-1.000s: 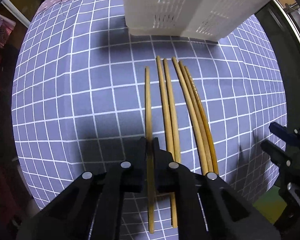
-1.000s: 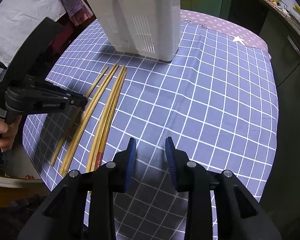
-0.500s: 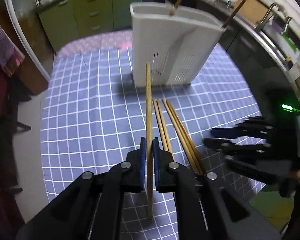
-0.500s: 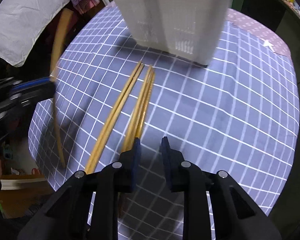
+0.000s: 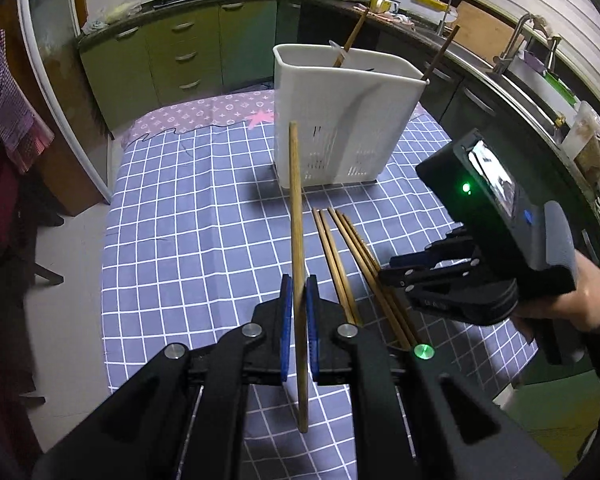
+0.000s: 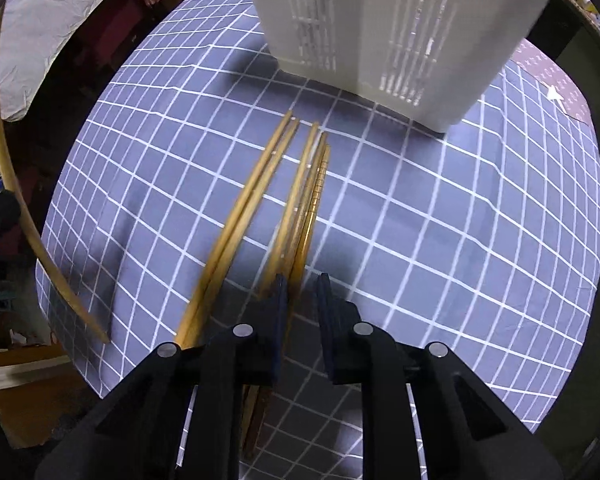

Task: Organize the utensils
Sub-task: 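Grasp another chopstick with the left tool while the right tool grasps one too, then lift the chopstick upright with the left tool while the right tool lifts its chopstick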

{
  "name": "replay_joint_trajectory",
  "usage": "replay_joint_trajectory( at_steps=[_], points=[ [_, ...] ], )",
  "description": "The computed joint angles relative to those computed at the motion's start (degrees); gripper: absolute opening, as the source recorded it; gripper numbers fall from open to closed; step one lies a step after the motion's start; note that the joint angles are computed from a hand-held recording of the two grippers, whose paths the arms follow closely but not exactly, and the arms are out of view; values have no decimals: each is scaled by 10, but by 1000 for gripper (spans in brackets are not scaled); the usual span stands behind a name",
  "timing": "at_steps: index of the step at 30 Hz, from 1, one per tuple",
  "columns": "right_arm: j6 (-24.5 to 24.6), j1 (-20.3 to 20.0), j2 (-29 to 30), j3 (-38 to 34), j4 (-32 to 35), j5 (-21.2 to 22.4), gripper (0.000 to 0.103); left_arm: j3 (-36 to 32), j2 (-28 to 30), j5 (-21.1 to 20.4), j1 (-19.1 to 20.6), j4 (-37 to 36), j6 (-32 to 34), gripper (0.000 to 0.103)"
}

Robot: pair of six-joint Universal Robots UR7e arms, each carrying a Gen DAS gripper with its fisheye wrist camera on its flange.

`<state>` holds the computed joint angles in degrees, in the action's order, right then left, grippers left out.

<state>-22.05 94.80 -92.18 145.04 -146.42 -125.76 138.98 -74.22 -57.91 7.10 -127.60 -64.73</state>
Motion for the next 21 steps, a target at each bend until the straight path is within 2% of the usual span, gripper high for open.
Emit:
replay_joint_trajectory(
  at_steps=[2,8,16,17,21],
  points=[
    [0,0,-1,1,-6,-13,16,2,-2,-1,-1,0,1,7],
    [3,-1,-7,1,4,-12,16,3,-1,-7,0,-3,8,7],
    [32,16,44,-1,-23,-22,16,5,-7,-4,-4,5,6,7],
    [33,19,48,-2,-25,-26,12,5,-8,-3,-5,6,6,7],
    [27,15,45,-1,-33,-31,8,7,-13,4,-12,11,7,7]
  ],
)
